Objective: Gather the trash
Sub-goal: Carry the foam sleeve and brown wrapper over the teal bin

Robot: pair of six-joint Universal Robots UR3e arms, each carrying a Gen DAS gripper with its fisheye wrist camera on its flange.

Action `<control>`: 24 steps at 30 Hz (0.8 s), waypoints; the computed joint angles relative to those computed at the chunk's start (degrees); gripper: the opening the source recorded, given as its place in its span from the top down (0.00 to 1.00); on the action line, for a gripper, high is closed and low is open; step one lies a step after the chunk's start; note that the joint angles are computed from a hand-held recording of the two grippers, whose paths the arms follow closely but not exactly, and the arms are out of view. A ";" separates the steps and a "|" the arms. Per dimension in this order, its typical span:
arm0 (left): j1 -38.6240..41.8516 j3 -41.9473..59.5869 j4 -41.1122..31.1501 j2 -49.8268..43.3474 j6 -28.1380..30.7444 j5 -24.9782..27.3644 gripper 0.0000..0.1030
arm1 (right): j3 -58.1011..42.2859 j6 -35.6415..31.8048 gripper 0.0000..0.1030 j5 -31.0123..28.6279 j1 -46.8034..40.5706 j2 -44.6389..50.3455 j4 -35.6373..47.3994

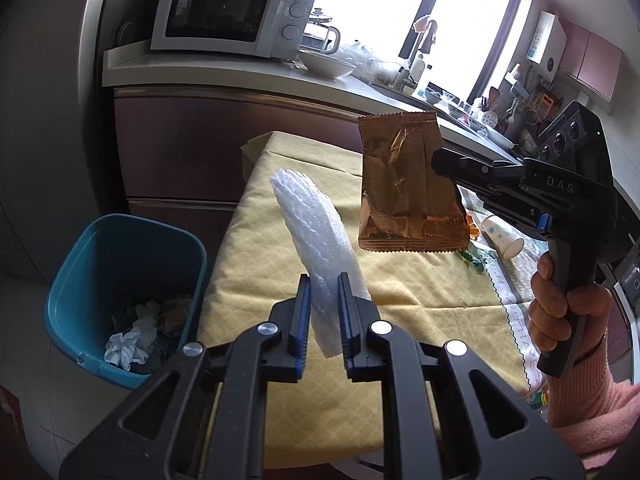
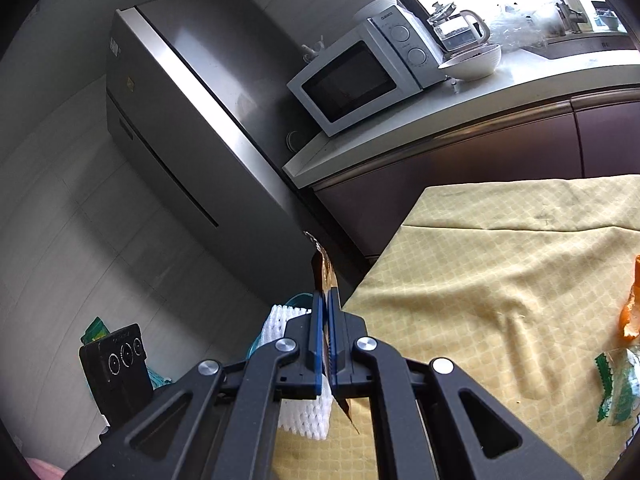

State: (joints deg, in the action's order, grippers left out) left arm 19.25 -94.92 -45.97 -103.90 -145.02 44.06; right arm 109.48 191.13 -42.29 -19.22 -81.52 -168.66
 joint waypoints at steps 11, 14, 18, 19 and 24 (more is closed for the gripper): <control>6.51 0.68 0.32 0.34 -1.34 -0.14 0.87 | -10.97 2.83 0.98 -0.63 6.72 9.48 1.01; 8.06 1.19 0.93 -0.04 -2.25 0.02 0.87 | -14.51 3.18 0.98 -1.46 8.62 11.99 2.01; 9.68 2.10 1.70 -1.00 -3.02 0.43 0.87 | -19.31 3.71 0.98 -2.14 10.89 15.58 3.39; 10.06 2.45 1.92 -1.37 -3.27 0.60 0.87 | -20.67 3.84 0.98 -2.22 11.40 16.49 3.96; 11.50 4.75 1.77 -3.71 -4.30 1.04 0.87 | -27.16 4.27 0.98 -3.55 14.37 20.75 6.09</control>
